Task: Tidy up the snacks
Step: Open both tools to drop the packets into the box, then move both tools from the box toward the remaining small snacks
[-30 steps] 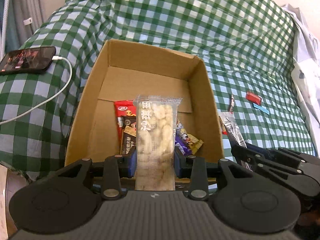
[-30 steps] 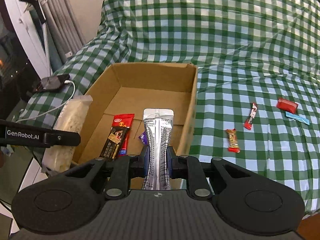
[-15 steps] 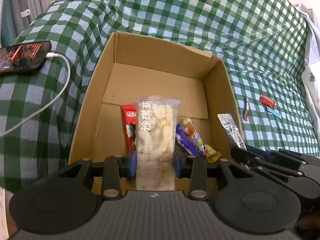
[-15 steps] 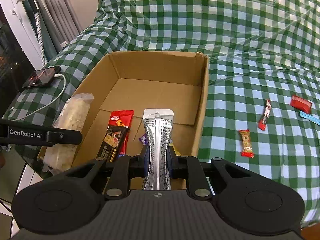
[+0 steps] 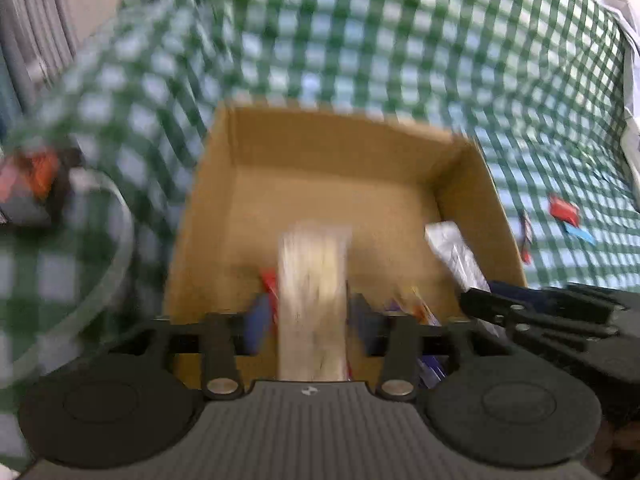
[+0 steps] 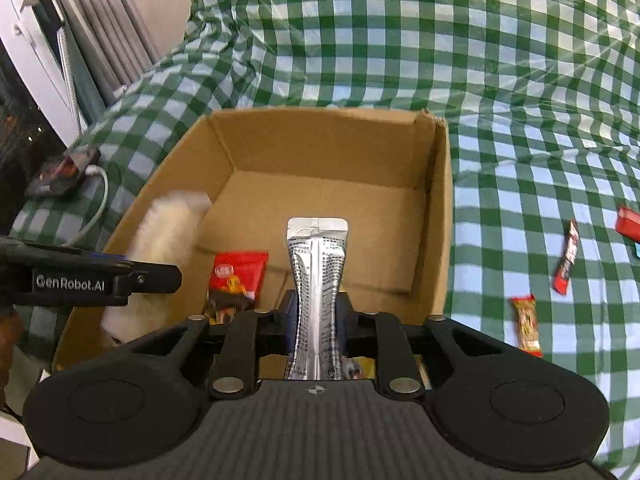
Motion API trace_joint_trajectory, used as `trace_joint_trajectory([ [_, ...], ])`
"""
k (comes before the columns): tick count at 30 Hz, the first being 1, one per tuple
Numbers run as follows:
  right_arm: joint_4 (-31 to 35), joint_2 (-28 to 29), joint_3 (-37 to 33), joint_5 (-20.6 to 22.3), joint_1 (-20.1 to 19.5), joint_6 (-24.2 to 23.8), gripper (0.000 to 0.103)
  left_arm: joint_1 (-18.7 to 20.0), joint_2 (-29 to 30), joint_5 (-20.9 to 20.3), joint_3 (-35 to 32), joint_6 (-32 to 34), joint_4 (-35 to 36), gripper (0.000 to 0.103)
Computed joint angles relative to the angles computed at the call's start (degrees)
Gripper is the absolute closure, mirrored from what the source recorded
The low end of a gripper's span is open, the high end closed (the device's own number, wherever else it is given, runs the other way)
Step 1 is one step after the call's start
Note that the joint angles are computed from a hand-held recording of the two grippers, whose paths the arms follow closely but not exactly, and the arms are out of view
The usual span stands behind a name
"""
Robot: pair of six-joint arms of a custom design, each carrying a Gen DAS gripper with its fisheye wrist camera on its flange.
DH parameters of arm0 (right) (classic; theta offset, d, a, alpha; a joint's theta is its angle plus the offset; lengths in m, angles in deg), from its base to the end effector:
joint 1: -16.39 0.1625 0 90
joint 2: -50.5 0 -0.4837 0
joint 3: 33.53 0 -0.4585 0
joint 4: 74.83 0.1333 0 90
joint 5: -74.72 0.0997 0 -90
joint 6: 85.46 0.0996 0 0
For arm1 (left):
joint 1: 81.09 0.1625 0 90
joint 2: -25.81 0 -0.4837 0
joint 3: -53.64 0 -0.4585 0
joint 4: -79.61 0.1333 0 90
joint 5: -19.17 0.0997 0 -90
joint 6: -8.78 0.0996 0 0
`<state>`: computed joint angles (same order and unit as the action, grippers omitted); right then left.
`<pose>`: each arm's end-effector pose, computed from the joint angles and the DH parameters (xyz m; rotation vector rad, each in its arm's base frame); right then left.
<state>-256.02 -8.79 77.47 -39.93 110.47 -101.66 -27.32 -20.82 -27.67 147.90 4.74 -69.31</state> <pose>0.1389 -0.6574 0.2120 0.2495 -2.5191 0.8423 -0.2826 -0.7266 0.1236 0.5852 2.3724 -0.5590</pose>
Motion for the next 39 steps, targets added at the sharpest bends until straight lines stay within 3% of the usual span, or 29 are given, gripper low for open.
trace_joint_trajectory([
  [1,-1.38,0.04,-0.16,0.68,-0.05,0.4,0.072,-0.46,-0.03,1.77,0.82,2.23,-4.68,0.001],
  [3,-3.15,-0.42,-0.22,1.94,0.0,0.43,0.037,-1.16,-0.79,3.04,2.88,6.13,-12.84,0.0],
  [5,-5.48,-1.26,0.67,2.29,0.3,-0.75,0.027,-1.53,-2.32,2.76,4.7,6.89,-13.69,0.0],
  [9,-4.82,-4.06,4.43,-0.61,1.44,0.3,0.013,-2.51,-6.61,2.76,9.25,-0.95,-5.52,0.0],
  [16,0.06,-8.6,10.44,-4.36,4.6,5.13,0.003,-6.3,-12.33,2.72,14.72,-13.07,6.23,0.0],
  [27,-7.77,-13.21,18.39,-7.39,11.55,0.56,0.001,-13.64,-19.75,6.49,23.5,-19.4,7.94,0.0],
  [39,-15.4,-18.71,24.82,-8.09,13.04,1.53,0.001,-19.4,-20.85,8.73,26.45,-23.18,11.33,0.0],
])
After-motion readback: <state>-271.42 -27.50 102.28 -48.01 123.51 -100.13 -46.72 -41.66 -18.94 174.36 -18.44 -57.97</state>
